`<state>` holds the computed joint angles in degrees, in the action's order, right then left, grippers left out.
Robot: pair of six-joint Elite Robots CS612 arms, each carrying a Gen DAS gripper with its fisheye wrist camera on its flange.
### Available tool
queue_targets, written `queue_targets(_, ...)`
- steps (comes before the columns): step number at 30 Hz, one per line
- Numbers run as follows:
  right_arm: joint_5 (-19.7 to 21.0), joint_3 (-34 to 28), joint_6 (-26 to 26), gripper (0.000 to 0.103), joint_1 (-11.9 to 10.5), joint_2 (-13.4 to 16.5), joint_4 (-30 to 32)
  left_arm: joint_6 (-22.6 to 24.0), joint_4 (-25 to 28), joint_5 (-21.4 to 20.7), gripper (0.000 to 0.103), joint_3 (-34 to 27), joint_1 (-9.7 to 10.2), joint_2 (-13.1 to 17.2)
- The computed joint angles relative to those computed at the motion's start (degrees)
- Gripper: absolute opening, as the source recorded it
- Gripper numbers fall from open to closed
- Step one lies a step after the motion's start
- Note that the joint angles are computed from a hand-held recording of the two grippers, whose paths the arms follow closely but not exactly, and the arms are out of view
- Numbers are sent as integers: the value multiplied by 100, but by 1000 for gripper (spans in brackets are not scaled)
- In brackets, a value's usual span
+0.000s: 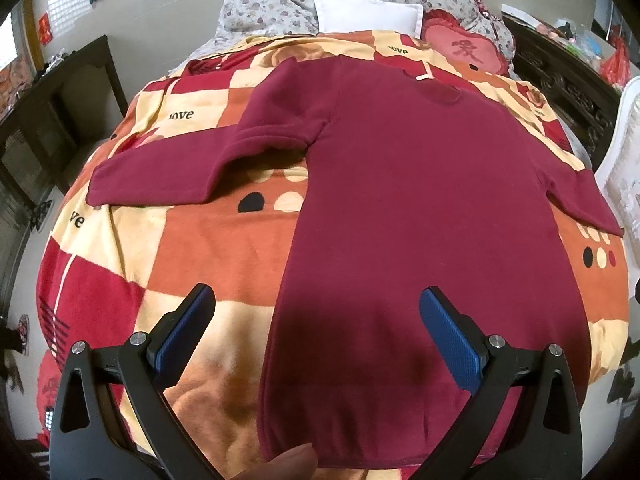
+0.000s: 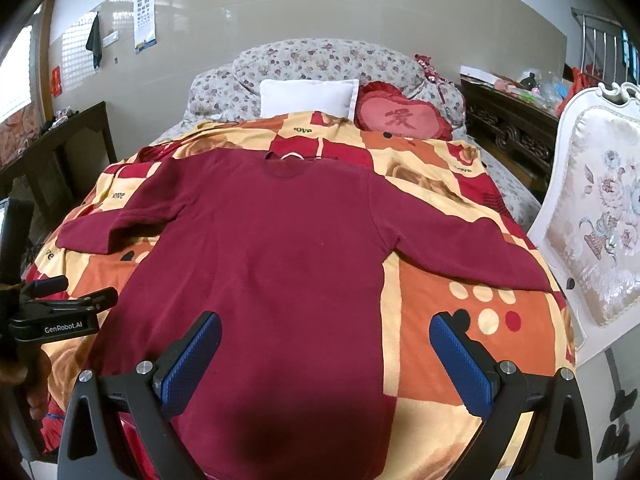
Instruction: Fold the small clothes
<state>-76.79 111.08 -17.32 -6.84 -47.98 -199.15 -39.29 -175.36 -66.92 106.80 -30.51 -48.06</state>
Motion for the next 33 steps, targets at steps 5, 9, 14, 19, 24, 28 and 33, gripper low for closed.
queue_targets(5, 42, 20, -13, 103, -32, -8, 49, -3, 44, -22, 103, -22, -6, 12)
queue_targets(9, 41, 21, -8, 103, -32, -5, 38, 6, 84, -14, 103, -47, -10, 25)
queue_targets(14, 46, 15, -12, 103, -33, 4, 25, 11, 90, -14, 103, -58, -6, 32)
queue_targets(19, 9, -68, -40, 103, -15, 34, 125, 10, 118, -16, 103, -90, 14, 56)
queue_targets(24, -27, -262, -28, 103, 43, 119, 298, 32, 197, -22, 103, -179, 97, 117)
queue_targets(28, -66, -506, 30, 103, 122, 269, 394, 49, 256, 38, 103, -258, 174, 181)
queue_targets(33, -286, -943, 86, 103, 265, 588, 446, 119, 364, 131, 103, -425, 295, 303)
